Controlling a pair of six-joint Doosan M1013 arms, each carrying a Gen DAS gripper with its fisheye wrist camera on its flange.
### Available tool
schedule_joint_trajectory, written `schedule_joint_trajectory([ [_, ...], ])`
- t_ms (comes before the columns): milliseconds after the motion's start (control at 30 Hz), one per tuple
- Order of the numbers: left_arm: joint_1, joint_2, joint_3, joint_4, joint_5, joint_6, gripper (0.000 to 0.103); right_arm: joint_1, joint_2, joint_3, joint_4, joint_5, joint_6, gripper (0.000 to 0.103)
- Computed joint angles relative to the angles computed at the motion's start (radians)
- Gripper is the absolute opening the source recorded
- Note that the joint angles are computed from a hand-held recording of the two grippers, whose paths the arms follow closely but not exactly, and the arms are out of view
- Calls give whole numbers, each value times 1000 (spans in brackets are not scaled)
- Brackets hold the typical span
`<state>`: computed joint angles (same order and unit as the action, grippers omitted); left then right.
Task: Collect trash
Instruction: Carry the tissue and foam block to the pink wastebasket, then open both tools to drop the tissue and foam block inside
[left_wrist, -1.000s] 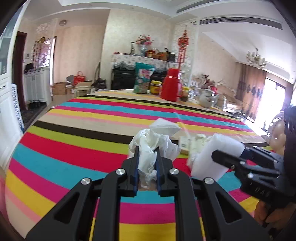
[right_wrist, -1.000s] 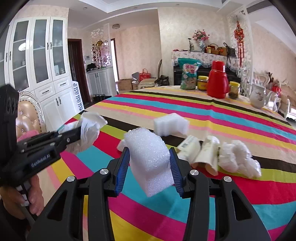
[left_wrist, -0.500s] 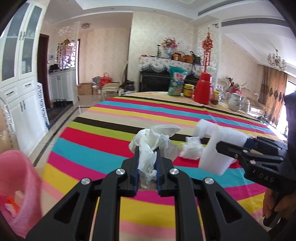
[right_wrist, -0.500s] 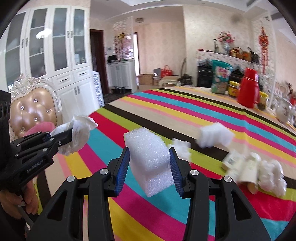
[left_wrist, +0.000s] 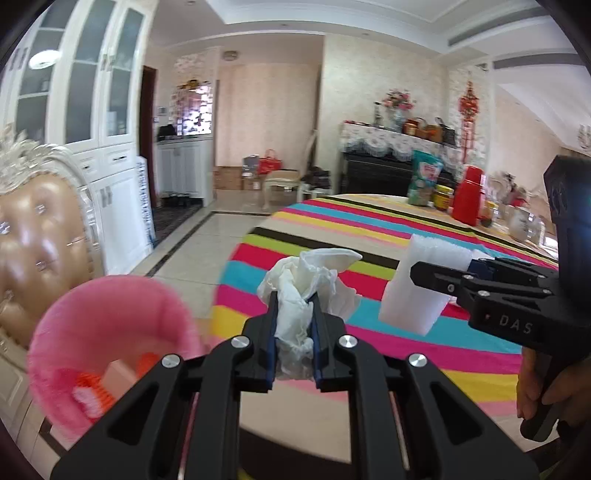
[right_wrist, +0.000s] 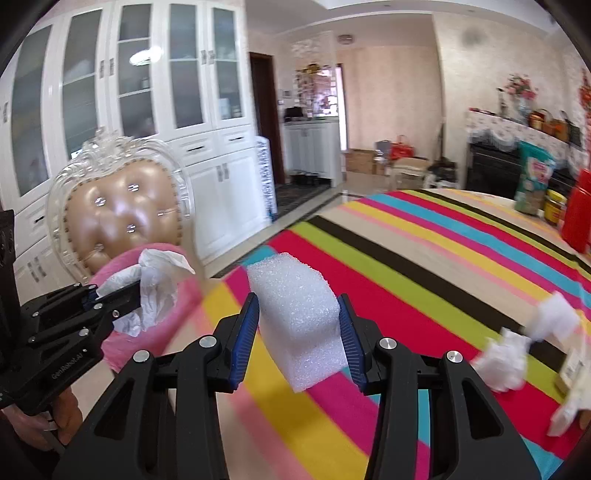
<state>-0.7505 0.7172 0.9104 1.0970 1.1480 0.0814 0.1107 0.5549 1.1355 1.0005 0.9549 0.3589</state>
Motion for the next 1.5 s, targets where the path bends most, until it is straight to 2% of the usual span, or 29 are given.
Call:
schedule_joint_trajectory([
  [267, 7, -101, 179, 18, 100, -162, 14, 71, -4, 10, 9, 60, -46, 43],
  [467, 17, -171, 297, 17, 164, -276, 14, 118, 22, -29, 23, 153, -35, 43],
  [667, 35, -208, 363, -5, 172, -331, 14, 163, 54, -86, 9, 208, 25, 43],
  [1067, 60, -220, 400, -18, 165, -379, 18, 216, 107, -160, -25, 232, 87, 47],
  [1100, 63, -221, 400, -21, 163, -378, 26, 217, 112, -170, -22, 240, 91, 49],
  [1133, 65, -219, 398, -30, 164, -372, 32, 218, 116, -179, -27, 246, 104, 68],
  [1167, 65, -217, 395, -31, 169, -370, 41, 216, 114, -176, -16, 239, 113, 81],
  [1200, 62, -213, 392, -27, 182, -372, 45, 212, 111, -168, 5, 235, 102, 81],
  [1433, 48, -202, 377, -34, 223, -367, 47, 178, 78, -122, 21, 212, 41, 81],
  [1500, 38, -186, 347, -24, 265, -348, 65, 159, 60, -96, 20, 192, 8, 81],
])
